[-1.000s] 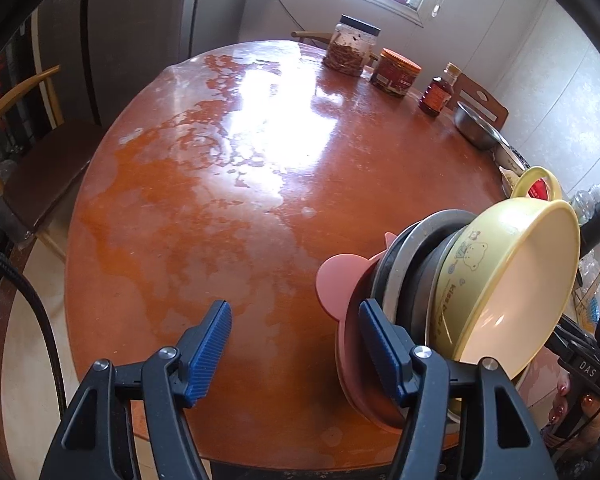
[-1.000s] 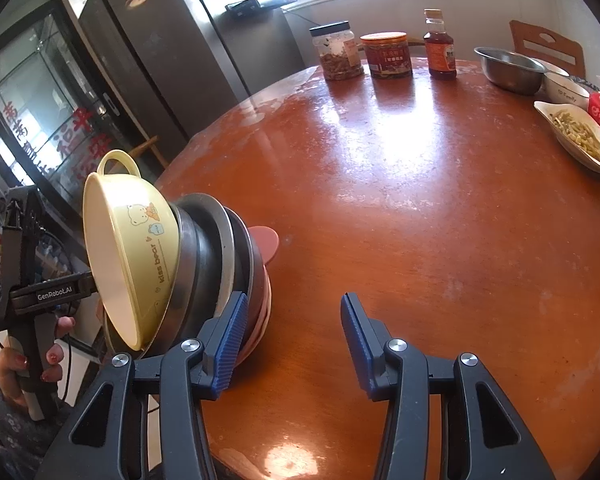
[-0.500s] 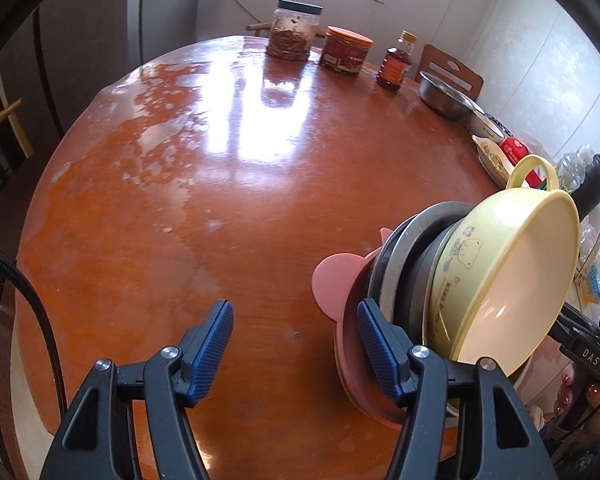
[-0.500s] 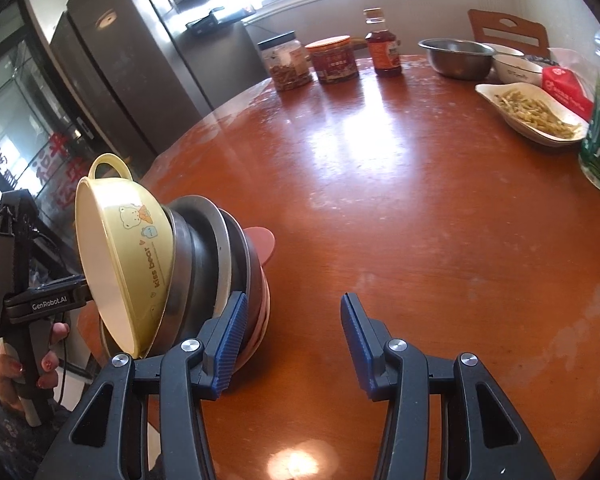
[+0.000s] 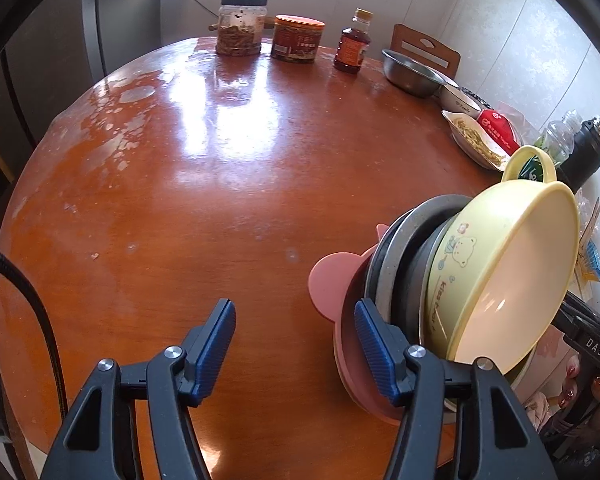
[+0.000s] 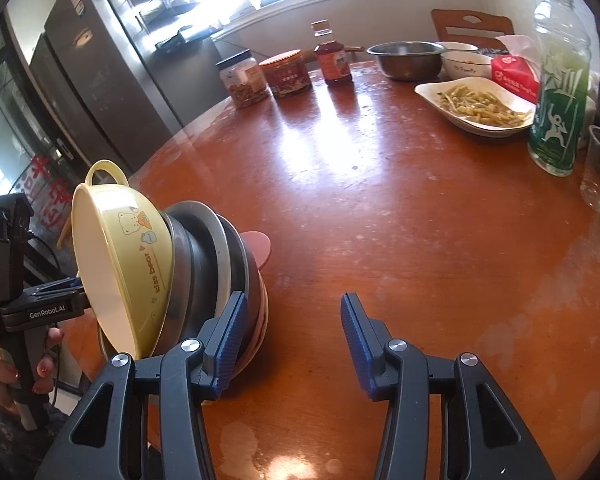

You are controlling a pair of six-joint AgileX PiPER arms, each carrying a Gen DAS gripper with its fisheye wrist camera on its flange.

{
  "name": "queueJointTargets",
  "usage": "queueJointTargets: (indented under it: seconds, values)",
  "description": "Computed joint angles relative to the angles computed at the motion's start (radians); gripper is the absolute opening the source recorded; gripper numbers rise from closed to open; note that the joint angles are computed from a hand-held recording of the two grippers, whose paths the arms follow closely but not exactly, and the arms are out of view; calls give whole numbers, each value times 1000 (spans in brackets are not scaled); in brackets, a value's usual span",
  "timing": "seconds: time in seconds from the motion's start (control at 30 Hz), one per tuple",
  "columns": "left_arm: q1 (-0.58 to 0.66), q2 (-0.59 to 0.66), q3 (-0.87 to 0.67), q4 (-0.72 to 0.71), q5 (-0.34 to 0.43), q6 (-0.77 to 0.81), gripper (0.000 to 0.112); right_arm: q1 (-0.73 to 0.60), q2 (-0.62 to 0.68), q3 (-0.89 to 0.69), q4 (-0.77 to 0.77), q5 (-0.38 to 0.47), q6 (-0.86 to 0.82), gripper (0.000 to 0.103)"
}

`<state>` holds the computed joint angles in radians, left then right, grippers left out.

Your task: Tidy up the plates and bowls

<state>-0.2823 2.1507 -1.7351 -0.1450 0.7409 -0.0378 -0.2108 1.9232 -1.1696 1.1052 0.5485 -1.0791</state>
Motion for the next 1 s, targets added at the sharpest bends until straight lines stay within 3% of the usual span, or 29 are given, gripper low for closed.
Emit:
queueJointTargets:
  seconds: [1.0]
  values:
    - [-117,149,-264,47,120,-62,61,-147,-20,13,-26,22,-14,51]
